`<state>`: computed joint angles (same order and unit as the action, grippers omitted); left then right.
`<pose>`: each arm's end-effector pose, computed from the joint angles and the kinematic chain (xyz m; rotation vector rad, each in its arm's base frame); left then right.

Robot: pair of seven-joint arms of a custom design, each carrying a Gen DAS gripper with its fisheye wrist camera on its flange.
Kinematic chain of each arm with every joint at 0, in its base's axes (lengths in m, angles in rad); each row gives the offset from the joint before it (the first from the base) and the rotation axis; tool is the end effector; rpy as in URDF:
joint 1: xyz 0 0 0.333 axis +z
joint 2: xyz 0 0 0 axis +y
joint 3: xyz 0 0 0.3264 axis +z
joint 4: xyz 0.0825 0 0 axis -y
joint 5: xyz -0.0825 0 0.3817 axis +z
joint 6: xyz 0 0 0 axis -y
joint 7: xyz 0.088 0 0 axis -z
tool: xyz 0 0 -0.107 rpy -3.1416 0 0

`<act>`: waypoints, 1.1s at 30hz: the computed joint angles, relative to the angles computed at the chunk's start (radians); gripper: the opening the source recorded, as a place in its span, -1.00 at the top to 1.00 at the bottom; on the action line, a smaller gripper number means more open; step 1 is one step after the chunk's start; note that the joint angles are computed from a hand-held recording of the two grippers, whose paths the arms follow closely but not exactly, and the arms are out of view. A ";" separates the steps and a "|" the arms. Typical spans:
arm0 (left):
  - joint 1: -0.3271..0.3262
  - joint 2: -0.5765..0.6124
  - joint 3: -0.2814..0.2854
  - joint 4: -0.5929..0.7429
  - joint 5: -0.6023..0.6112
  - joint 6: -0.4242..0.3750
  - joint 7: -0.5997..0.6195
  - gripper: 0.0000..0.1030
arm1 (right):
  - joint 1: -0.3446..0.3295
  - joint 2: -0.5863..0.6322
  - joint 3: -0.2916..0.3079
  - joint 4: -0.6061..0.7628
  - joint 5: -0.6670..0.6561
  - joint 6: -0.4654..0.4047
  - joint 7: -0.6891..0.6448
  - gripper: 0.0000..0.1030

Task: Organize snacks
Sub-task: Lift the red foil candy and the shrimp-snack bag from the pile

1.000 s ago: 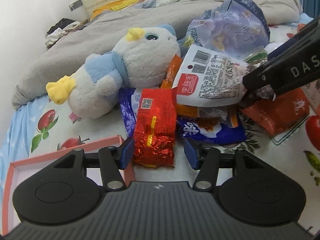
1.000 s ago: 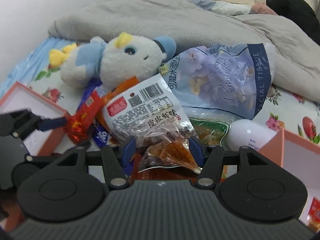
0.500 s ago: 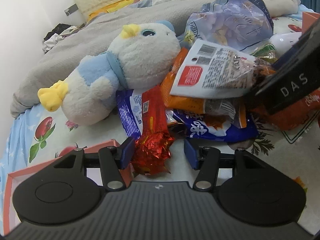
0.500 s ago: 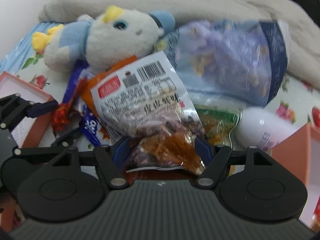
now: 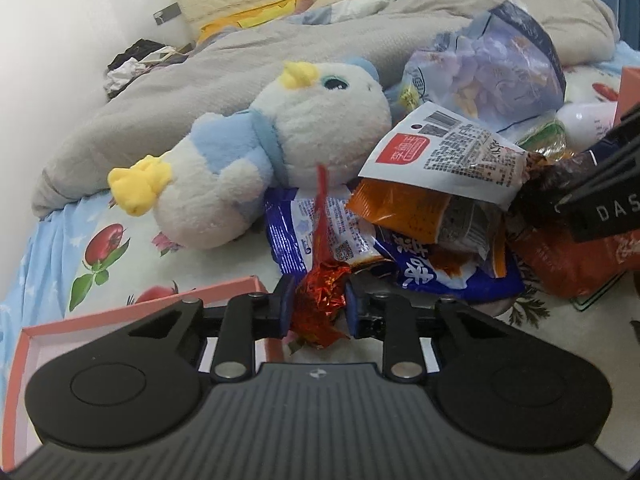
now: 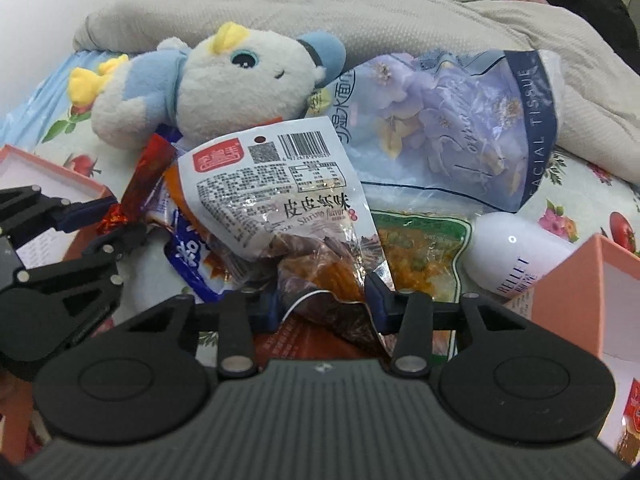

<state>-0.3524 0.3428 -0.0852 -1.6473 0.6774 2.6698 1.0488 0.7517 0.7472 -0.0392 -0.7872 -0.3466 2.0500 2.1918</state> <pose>0.6319 -0.3071 0.5000 -1.3375 2.0232 -0.6166 0.6004 0.5134 0.5670 -2.0174 1.6688 -0.5730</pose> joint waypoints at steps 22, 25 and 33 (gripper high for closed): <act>0.064 -0.283 -0.095 -0.285 -0.050 0.032 -0.124 0.52 | 0.022 -0.339 0.083 -0.477 -0.115 0.159 0.315 0.14; 0.080 -0.326 -0.117 -0.319 -0.114 0.025 -0.117 0.52 | 0.025 -0.383 0.095 -0.529 -0.144 0.176 0.386 0.14; 0.105 -0.422 -0.157 -0.379 -0.190 0.025 -0.136 0.52 | 0.025 -0.478 0.137 -0.648 -0.216 0.182 0.543 0.14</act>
